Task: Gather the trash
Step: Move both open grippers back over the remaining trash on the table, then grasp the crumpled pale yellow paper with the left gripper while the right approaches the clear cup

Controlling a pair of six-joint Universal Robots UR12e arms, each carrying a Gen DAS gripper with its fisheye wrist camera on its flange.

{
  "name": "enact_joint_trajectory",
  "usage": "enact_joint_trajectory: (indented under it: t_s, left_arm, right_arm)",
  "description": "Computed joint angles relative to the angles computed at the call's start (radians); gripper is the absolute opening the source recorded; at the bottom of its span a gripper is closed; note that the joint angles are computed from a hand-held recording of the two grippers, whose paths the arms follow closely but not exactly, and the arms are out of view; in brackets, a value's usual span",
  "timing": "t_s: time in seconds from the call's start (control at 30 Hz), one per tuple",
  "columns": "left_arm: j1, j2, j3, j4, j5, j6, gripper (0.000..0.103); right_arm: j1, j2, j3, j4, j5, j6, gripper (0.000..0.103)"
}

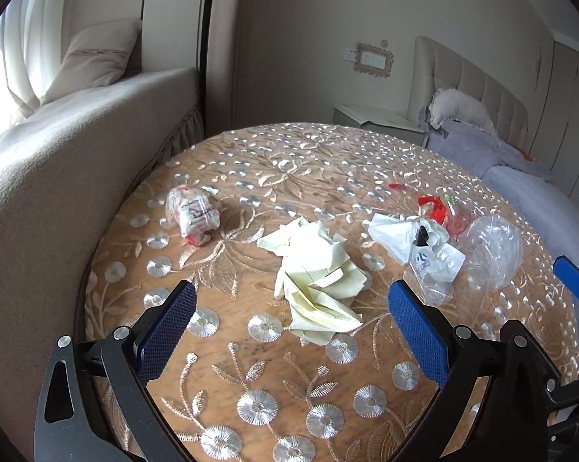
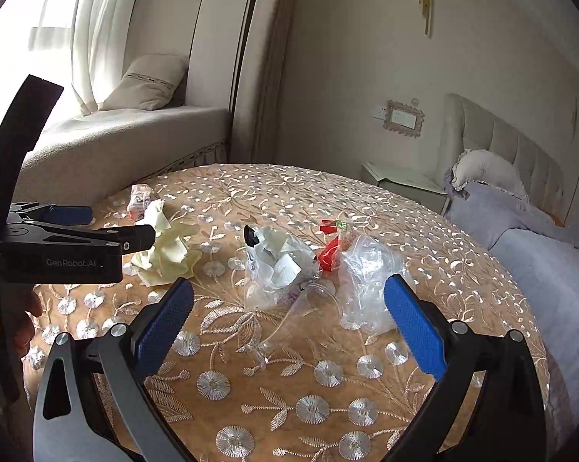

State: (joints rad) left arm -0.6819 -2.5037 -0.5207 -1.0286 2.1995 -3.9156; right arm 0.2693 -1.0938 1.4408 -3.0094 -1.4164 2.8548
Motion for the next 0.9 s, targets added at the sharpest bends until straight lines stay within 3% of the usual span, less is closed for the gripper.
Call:
enact_joint_trajectory:
  t_s: [0.1,0.33,0.43,0.5,0.63,0.77,0.9]
  left_arm:
    - [0.018,-0.007,0.01,-0.005,-0.071,0.0,0.092]
    - [0.048,-0.063,0.116,-0.123,-0.257,0.03,0.038]
    - [0.04,-0.098,0.182,-0.174,-0.212,0.061,0.035]
    - [0.035,-0.069,0.123,-0.097,-0.202,0.064,0.035]
    - [0.016,-0.048,0.096,-0.06,-0.133,0.069,0.035]
    - [0.007,-0.027,0.065,-0.017,-0.122,0.086,0.035]
    - [0.002,-0.012,0.037,0.028,-0.122,0.099,0.035]
  right_arm:
    - [0.003,0.006,-0.012,0.022,-0.008,-0.016,0.099]
    - [0.014,0.018,-0.032,0.049,-0.047,-0.056,0.099]
    - [0.018,0.021,-0.041,0.081,-0.068,-0.055,0.099]
    - [0.019,0.022,-0.05,0.119,-0.076,-0.051,0.099]
    - [0.021,0.027,-0.069,0.187,-0.101,-0.029,0.097]
    - [0.022,0.043,-0.114,0.322,-0.104,-0.029,0.068]
    - [0.016,0.057,-0.152,0.445,-0.085,0.0,0.061]
